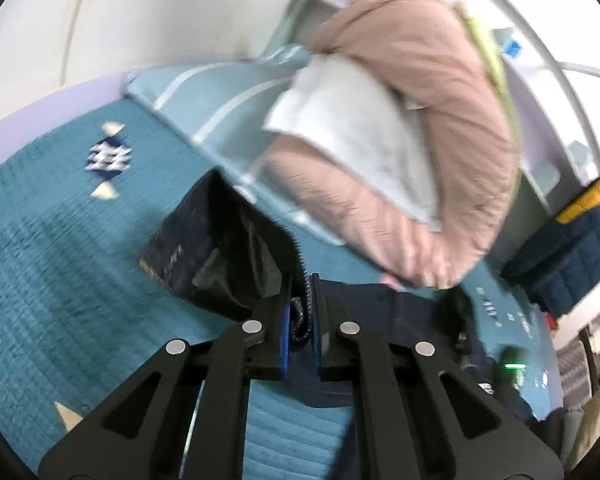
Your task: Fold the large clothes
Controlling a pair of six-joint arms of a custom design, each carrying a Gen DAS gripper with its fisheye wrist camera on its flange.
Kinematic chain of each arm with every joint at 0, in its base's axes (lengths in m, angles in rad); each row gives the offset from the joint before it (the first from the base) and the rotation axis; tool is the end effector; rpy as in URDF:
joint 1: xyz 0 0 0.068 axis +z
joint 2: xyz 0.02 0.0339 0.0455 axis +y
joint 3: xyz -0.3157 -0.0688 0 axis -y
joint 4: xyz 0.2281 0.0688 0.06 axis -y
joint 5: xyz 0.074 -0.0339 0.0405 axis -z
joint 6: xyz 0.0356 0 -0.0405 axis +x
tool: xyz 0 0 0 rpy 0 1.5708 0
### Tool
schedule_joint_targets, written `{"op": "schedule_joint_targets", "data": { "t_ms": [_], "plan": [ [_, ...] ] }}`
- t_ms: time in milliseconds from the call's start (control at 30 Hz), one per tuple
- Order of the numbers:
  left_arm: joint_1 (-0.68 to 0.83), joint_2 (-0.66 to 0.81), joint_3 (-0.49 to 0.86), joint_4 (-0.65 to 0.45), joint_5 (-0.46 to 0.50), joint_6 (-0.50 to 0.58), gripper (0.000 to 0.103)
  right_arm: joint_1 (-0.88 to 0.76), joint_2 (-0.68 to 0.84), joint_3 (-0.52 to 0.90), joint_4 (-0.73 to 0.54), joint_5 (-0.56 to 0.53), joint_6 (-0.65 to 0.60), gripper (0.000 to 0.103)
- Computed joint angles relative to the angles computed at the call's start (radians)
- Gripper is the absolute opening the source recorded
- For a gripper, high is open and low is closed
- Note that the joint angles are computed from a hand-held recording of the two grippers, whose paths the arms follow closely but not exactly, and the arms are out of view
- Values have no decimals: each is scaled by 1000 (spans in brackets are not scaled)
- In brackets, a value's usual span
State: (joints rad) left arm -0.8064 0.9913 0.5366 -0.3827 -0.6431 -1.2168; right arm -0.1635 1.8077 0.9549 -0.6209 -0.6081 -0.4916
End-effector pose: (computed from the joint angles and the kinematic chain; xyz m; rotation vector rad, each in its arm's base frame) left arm 0.1171 -0.0913 0.2552 -0.7269 2.1053 -0.3289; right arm 0.2987 -0.0287 0.1853 -0.4911 2.7095 0.7750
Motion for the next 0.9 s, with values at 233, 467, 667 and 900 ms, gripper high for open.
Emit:
{"op": "schedule_joint_targets", "data": {
  "t_ms": [233,467,667,900],
  "plan": [
    [-159,214,223,88,-50,101,8,2,98,40,-34,2,4,6],
    [-187,632,579,271,95,263,8,-373,65,200,-342,-49,-410,9],
    [-192,1094,1061,196,270,265,8,-743,221,597,-447,22,-648,9],
    [-204,1561,1654,-93,378,204,8,-937,584,1278,-606,79,-559,9]
  ]
}}
